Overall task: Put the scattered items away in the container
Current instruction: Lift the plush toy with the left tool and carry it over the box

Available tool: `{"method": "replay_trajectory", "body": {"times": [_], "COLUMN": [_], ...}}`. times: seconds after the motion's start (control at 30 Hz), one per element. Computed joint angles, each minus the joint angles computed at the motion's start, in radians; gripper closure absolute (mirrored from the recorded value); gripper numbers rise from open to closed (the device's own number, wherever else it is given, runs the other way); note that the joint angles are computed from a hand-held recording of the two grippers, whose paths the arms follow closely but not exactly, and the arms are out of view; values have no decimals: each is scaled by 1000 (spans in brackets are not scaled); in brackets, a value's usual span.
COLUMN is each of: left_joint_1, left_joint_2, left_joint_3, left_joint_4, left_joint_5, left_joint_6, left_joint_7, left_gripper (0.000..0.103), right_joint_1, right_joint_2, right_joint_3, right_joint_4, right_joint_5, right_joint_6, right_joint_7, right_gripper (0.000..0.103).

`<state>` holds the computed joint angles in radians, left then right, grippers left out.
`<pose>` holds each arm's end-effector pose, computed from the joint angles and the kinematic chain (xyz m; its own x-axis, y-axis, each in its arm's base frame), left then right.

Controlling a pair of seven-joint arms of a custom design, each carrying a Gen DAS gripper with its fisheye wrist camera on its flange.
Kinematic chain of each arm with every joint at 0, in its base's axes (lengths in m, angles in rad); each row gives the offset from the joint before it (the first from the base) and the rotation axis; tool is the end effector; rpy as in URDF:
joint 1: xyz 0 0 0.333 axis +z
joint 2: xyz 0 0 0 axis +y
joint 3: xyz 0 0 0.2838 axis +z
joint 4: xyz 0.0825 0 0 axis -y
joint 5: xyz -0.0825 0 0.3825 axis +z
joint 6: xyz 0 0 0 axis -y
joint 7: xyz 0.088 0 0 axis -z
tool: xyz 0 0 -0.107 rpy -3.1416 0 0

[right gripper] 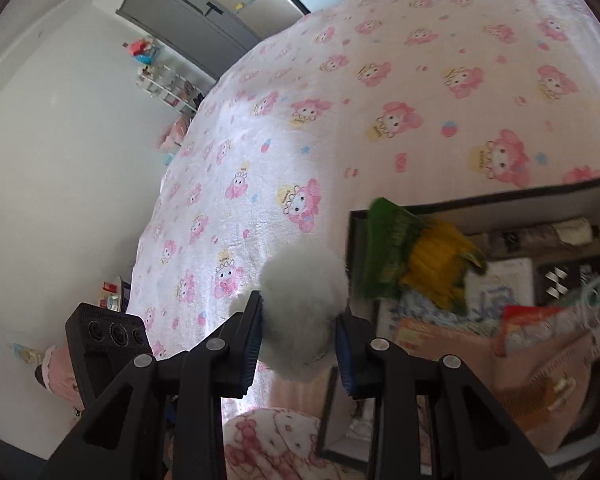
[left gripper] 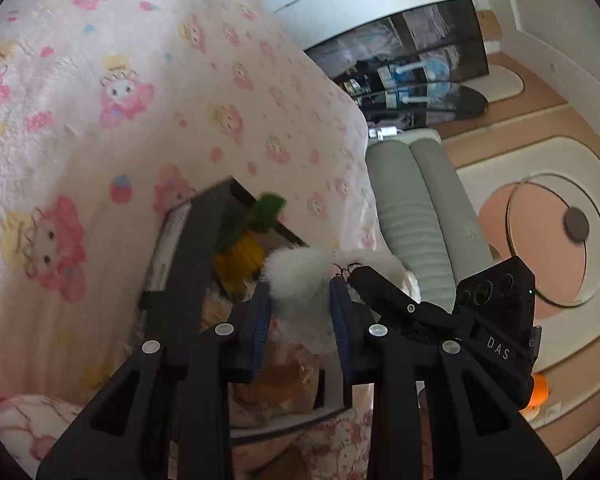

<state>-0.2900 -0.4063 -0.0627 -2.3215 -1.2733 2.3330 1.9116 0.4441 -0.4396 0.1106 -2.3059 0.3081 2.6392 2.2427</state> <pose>0.4438 -0.1827 0.5230 -0.1253 -0.5058 0.8535 -0.9419 -0.2096 -0.2625 0.4103 0.2525 0.5751 -0.1196 -0.7849 -0.6079 -0.8312 0.4141 -0.3711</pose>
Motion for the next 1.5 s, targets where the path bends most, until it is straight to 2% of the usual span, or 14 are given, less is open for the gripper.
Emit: {"method": "replay_trajectory", "body": {"times": [0.13, 0.23, 0.37, 0.6, 0.73, 0.9, 1.0, 1.07, 1.17, 1.37, 1.5], "left_joint_1": [-58, -98, -126, -142, -152, -180, -214, -211, -188, -184, -189], "left_joint_2": [-11, 1, 25, 20, 11, -3, -16, -29, -17, -24, 4], "left_joint_3": [-65, -99, -134, -169, -176, -144, -114, -119, -151, -149, -148], "left_joint_4": [-36, -57, -55, -45, -53, -66, -75, -84, -72, -65, -44], "left_joint_5": [29, 69, 165, 413, 546, 564, 517, 530, 606, 674, 703], "left_joint_6": [10, 21, 51, 126, 143, 161, 162, 157, 156, 157, 134], "left_joint_7": [-49, -86, -173, -355, -444, -451, -380, -380, -450, -489, -489], "left_gripper": [74, 74, 75, 74, 74, 75, 75, 75, 74, 74, 74], "right_joint_1": [-62, -74, -71, -58, -82, -91, -92, -74, -59, -86, -78], "right_joint_2": [-222, -341, -418, -444, -482, -543, -552, -537, -523, -550, -550], "right_joint_3": [51, 50, 36, 34, 61, 66, 67, 49, 43, 57, 33], "right_joint_4": [-207, -318, -418, -455, -461, -480, -475, -475, -482, -485, -486], "right_joint_5": [-74, -106, -113, -143, -188, -223, -257, -252, -231, -242, -233], "right_joint_6": [-40, -94, -122, -129, -181, -221, -239, -231, -204, -226, -222], "right_joint_7": [145, 198, 248, 259, 287, 304, 278, 250, 237, 267, 244], "right_gripper": [74, 74, 74, 73, 73, 73, 73, 73, 73, 73, 73]}}
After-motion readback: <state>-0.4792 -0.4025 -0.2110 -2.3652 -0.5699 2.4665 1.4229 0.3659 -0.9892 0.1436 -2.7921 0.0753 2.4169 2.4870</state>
